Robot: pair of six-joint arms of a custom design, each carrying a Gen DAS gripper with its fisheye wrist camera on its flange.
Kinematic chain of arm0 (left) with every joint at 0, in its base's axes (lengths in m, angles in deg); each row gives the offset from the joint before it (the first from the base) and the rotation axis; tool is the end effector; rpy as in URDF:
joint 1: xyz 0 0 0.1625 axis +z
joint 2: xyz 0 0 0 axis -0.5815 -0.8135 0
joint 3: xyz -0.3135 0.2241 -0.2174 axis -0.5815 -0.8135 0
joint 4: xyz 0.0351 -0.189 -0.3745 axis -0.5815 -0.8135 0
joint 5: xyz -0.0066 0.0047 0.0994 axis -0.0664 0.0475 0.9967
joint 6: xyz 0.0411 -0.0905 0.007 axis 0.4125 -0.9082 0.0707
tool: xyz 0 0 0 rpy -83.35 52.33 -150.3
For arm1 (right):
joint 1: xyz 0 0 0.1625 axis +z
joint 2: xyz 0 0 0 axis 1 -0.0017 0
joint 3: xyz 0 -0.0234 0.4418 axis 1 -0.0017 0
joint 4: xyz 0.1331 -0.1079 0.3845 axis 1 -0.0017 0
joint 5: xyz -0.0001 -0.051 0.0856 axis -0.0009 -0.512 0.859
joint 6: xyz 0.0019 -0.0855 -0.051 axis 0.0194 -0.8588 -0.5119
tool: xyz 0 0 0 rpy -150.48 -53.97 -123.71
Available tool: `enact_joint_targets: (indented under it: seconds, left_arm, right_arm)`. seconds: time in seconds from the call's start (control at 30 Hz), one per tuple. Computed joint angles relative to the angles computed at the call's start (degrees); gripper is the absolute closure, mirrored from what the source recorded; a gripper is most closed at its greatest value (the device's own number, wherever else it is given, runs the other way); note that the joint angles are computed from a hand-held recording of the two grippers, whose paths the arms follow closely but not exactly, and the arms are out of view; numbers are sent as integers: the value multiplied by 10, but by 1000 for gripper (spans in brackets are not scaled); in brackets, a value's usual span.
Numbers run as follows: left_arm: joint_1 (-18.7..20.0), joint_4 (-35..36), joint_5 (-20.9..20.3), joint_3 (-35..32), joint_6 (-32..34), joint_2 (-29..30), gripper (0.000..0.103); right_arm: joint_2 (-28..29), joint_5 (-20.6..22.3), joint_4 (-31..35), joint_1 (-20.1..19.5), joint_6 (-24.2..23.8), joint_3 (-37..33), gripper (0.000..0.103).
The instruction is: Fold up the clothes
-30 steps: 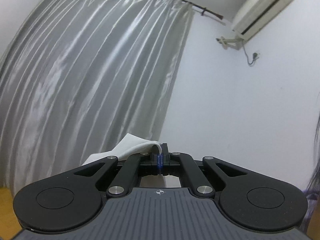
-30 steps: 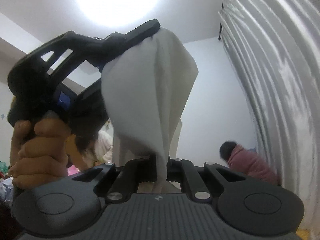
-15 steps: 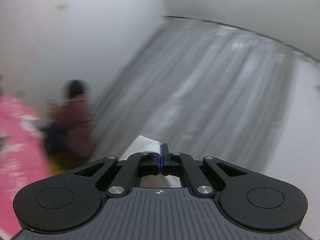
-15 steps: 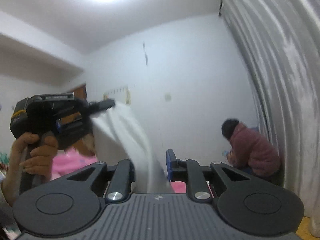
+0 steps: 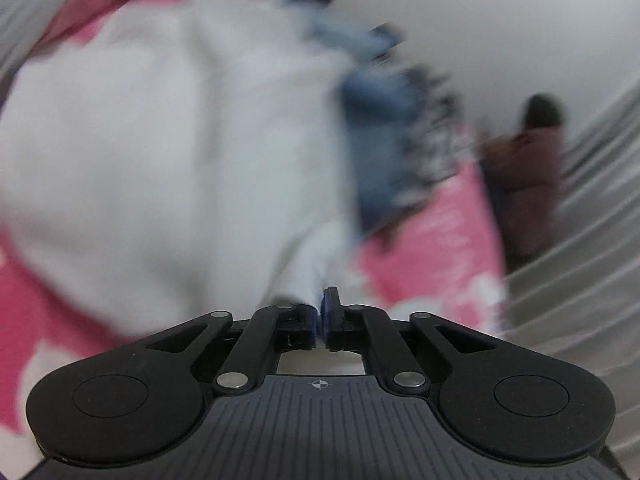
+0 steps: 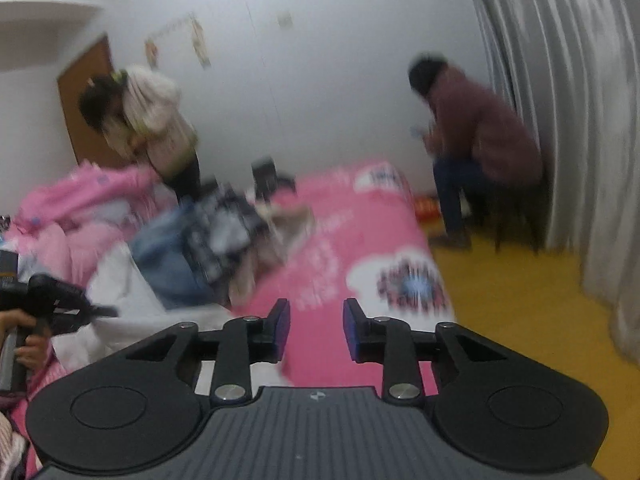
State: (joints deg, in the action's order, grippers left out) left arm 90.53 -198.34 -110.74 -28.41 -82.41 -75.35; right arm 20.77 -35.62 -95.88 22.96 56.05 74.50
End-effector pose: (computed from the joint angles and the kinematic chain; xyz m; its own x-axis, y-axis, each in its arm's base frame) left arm -0.3146 -0.7912 0.4124 -0.9492 -0.2143 -0.2304 0.0038 0.7242 -0.6896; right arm 0.3323 -0.5898 0.4696 -0.8674 0.0060 0.4976 -0.4337 0.4812 -0.7618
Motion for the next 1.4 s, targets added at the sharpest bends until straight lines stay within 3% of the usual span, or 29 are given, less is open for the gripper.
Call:
enact_joint_targets:
  seconds: [0.13, 0.2, 0.23, 0.37, 0.43, 0.53, 0.63, 0.73, 0.93, 1.03, 1.23, 1.37, 1.4]
  left_arm:
    - [12, 119, -7, 6, -43, -18, 83]
    - [10, 183, -12, -2, -61, -23, 70]
    - [6, 208, -9, 0, -67, -28, 68]
    - [-16, 215, 31, 48, -57, -66, 62]
    - [-34, 194, 46, 73, 12, -86, 62]
    - [-68, 74, 53, 128, 189, -112, 62]
    - [-84, 9, -44, 149, 364, -110, 61]
    - [-96, -8, -139, 159, 483, -88, 60]
    - [-125, -85, -183, 213, 722, -49, 61]
    - [-139, -120, -160, 240, 791, -41, 61]
    - [-137, -149, -144, 239, 863, -13, 72]
    - [-142, -154, -137, 235, 861, -7, 99]
    - [-143, -149, -138, 229, 850, -5, 100]
  right_arm:
    - [-4, -3, 77, -21, 47, 13, 60]
    - [-7, 11, 123, -36, 74, 17, 52]
    - [-10, 16, 135, -38, 82, 23, 50]
    - [-26, 18, 136, -42, 105, 58, 50]
    - [-35, 18, 139, -45, 122, 72, 50]
    - [-45, -5, 123, -46, 139, 89, 50]
    - [-57, -11, 111, -48, 158, 106, 50]
    - [-68, -1, 107, -50, 172, 122, 50]
    - [-75, -24, 95, -38, 174, 134, 50]
    - [-81, -27, 92, -34, 175, 139, 50]
    - [-97, -32, 98, -31, 183, 147, 50]
    - [-105, -22, 103, -34, 180, 151, 50]
    - [-107, -16, 105, -36, 179, 152, 50]
